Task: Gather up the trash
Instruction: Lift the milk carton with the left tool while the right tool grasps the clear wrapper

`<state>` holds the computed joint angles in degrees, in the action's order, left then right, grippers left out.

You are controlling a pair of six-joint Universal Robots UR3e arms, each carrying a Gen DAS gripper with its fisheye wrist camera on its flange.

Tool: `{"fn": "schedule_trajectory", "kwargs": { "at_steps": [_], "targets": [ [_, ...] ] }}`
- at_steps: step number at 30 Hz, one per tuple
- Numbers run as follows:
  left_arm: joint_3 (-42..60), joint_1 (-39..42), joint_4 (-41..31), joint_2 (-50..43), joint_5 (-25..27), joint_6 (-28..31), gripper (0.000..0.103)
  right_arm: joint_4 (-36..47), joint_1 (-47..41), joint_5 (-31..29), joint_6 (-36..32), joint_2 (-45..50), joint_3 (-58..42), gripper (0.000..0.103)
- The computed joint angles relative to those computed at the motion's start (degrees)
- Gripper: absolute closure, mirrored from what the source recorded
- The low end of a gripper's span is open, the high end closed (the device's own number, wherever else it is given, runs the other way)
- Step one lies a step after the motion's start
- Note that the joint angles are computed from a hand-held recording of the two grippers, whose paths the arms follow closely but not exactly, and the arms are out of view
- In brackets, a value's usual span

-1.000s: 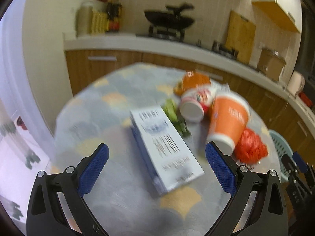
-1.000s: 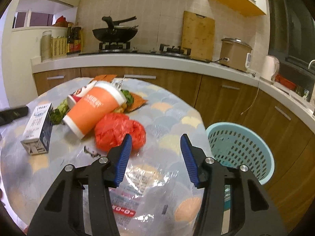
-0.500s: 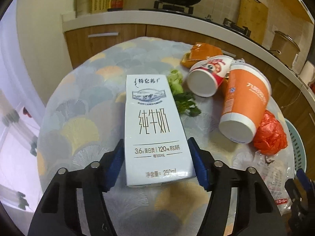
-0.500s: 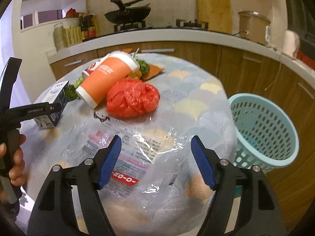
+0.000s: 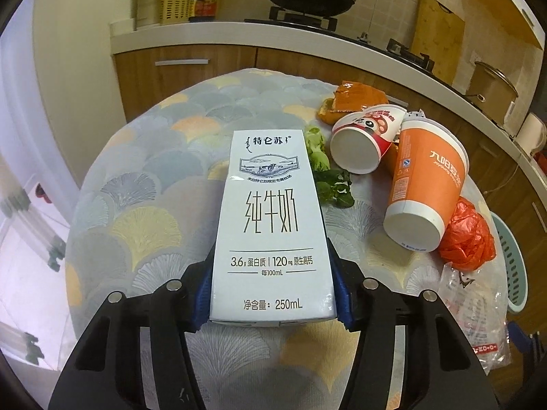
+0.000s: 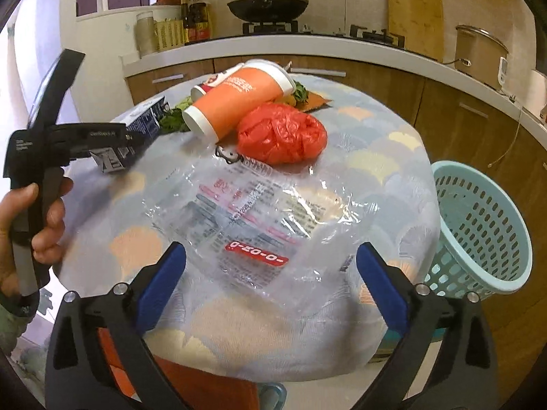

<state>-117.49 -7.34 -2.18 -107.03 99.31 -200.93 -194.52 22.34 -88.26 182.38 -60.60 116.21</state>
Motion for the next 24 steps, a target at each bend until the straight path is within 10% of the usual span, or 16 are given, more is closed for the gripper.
{"fn": "schedule_trajectory", "kwargs": {
  "at_steps": [16,24],
  "targets": [
    [-4.1,-0.6,3.6,6.2,1.5,1.1,0.049,8.9,-0.3,-3.4,1.5,1.9,-9.1,0.008],
    [-3.9,-0.5,5.0,5.2,-0.2,2.2,0.049,6.1,-8.5,4.8,3.3,2.6,-7.5,0.008]
  ]
}}
